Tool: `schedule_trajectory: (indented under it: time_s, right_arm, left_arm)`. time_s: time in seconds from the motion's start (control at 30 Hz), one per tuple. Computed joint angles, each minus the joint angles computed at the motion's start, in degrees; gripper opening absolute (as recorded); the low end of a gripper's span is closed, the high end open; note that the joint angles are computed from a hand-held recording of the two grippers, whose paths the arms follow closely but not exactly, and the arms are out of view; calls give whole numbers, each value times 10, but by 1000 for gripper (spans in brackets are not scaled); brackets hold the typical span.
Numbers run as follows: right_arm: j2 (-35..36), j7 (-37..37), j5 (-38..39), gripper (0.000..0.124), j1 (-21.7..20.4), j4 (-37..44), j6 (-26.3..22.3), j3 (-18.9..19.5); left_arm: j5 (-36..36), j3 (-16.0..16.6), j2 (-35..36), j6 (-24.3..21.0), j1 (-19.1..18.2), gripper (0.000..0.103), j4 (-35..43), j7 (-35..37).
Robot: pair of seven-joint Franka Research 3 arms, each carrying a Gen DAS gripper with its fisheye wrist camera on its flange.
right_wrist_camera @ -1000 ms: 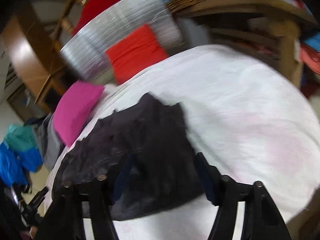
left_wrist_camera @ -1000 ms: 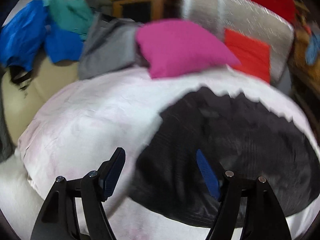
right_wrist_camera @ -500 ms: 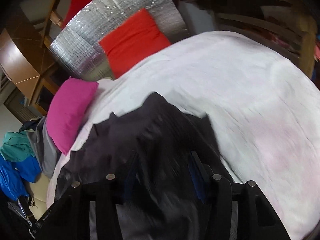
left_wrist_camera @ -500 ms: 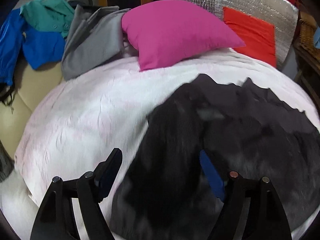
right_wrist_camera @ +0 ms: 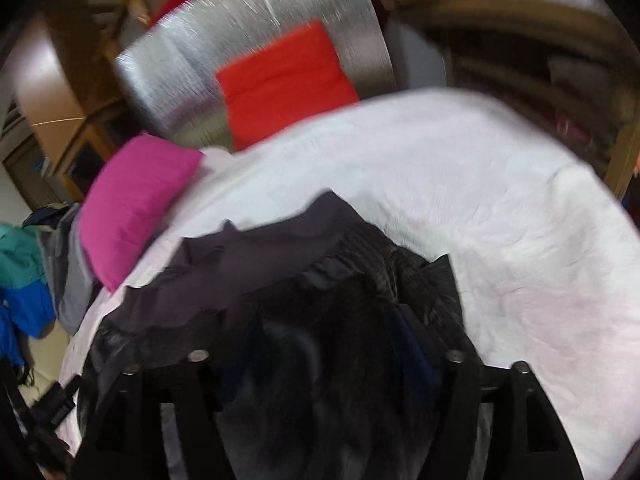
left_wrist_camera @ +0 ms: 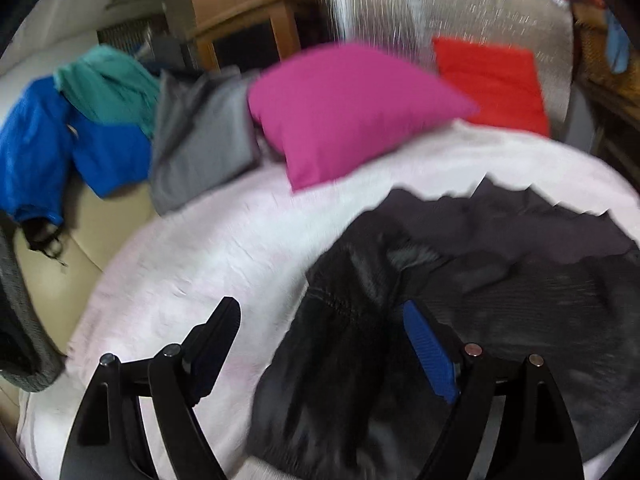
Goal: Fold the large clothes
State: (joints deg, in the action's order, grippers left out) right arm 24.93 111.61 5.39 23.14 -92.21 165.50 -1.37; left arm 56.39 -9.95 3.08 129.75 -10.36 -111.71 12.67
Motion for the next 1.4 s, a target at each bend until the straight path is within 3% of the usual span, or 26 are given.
schedule_trajectory:
  time_s: [0.07, 0.13, 0.17, 0.3, 0.47, 0.6, 0.77, 0.97, 1.27, 1.4]
  right_arm:
    - [-56, 25, -42, 80, 36, -70, 33, -30]
    - [-104, 95, -138, 81, 93, -121, 32, -85]
    - [-125, 119, -177, 81, 107, -140, 26, -95]
    - [-206, 145, -238, 81, 105, -201, -7, -68]
    - [-303, 232, -378, 88, 86, -257, -44, -25]
    - [-378, 234, -373, 88, 66, -313, -34, 10]
    - [-454, 286, -414, 88, 5, -355, -31, 78]
    - [-526, 277, -391, 88, -38, -385, -39, 134]
    - [-575, 218, -304, 89, -59, -406, -44, 171]
    - [-606, 216, -292, 89, -97, -415, -50, 208]
  left_arm:
    - [10, -12, -36, -23, -11, 87, -17, -7]
    - [18, -27, -64, -48, -19, 88, -28, -8]
    - [19, -33, -74, -57, -22, 88, -31, -6]
    - [32, -60, -147, -67, -29, 92, -72, -19]
    - [34, -102, -233, -88, -34, 95, -109, -40]
    - [22, -128, -283, -102, -35, 96, -125, -41]
    - [17, -162, -325, -136, -33, 97, -129, -42]
    - [15, -195, -361, -172, -34, 98, -128, -38]
    - [-1, -218, -395, -216, -39, 99, -126, -34]
    - [-4, -225, -405, -226, -40, 100, -125, -31]
